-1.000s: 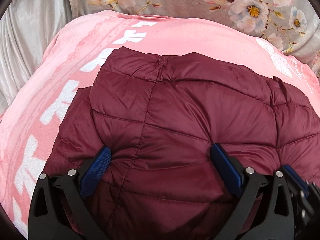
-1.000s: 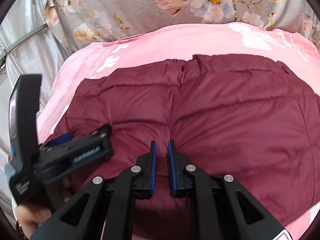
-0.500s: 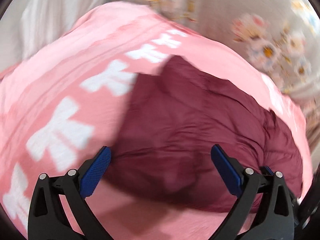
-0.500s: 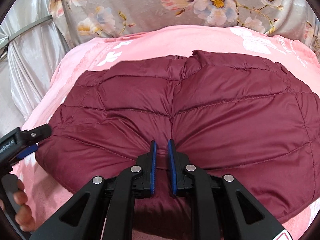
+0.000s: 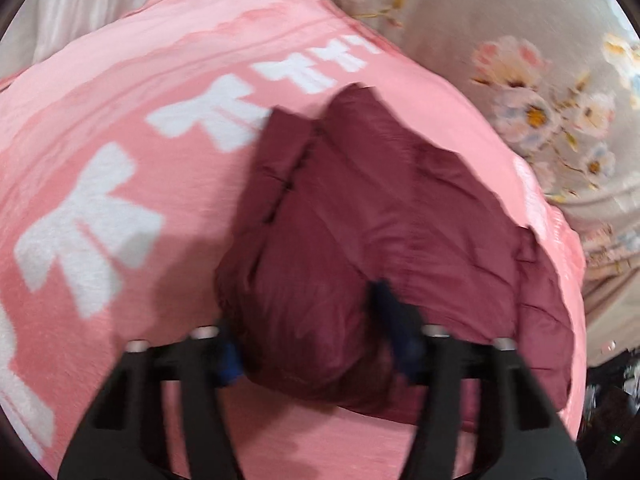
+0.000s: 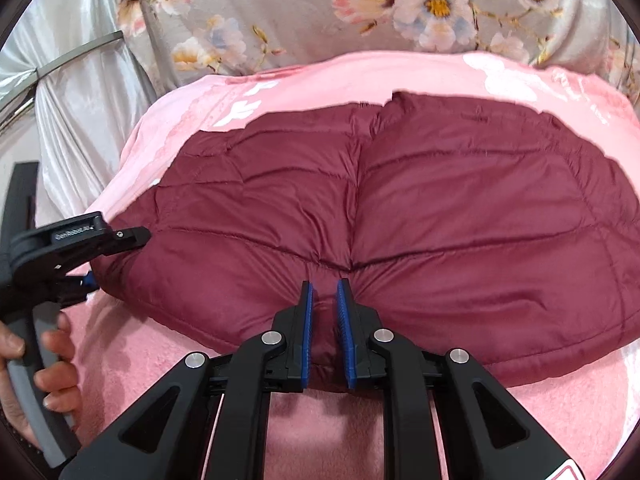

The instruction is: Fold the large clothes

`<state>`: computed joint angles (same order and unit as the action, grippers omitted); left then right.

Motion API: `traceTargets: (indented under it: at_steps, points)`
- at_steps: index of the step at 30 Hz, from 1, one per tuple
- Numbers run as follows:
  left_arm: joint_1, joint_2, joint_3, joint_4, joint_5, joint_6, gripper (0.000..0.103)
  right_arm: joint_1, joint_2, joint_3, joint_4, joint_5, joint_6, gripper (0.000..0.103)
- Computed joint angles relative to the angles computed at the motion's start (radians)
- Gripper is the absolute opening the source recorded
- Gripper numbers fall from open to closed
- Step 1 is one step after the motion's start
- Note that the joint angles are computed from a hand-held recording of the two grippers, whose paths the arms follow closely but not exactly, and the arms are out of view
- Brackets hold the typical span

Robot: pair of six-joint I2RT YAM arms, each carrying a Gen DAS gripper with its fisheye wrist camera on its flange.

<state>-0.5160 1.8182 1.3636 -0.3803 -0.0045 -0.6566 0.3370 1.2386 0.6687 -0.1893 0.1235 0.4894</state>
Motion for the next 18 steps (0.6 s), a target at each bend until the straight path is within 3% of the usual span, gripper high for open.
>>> traceTargets:
  at_steps: [3, 7, 10, 14, 18]
  points:
    - [-0.043, -0.048, 0.029, -0.014, -0.016, 0.052, 0.02, -0.038, 0.012, -0.01, 0.024, -0.062, 0.008, 0.015]
    - [-0.123, -0.108, 0.077, -0.021, -0.064, 0.102, 0.018, -0.071, -0.024, -0.035, 0.031, -0.117, 0.041, 0.013]
    - [-0.174, -0.134, 0.13, -0.037, -0.065, 0.14, 0.018, -0.074, -0.138, -0.074, -0.02, -0.13, 0.081, 0.015]
    - [-0.252, -0.075, 0.246, -0.069, -0.071, 0.172, 0.018, -0.048, -0.132, -0.096, -0.018, -0.101, 0.049, 0.015]
    - [-0.34, 0.028, 0.412, -0.125, -0.106, 0.222, 0.018, -0.092, -0.169, -0.089, -0.06, -0.165, 0.052, 0.014]
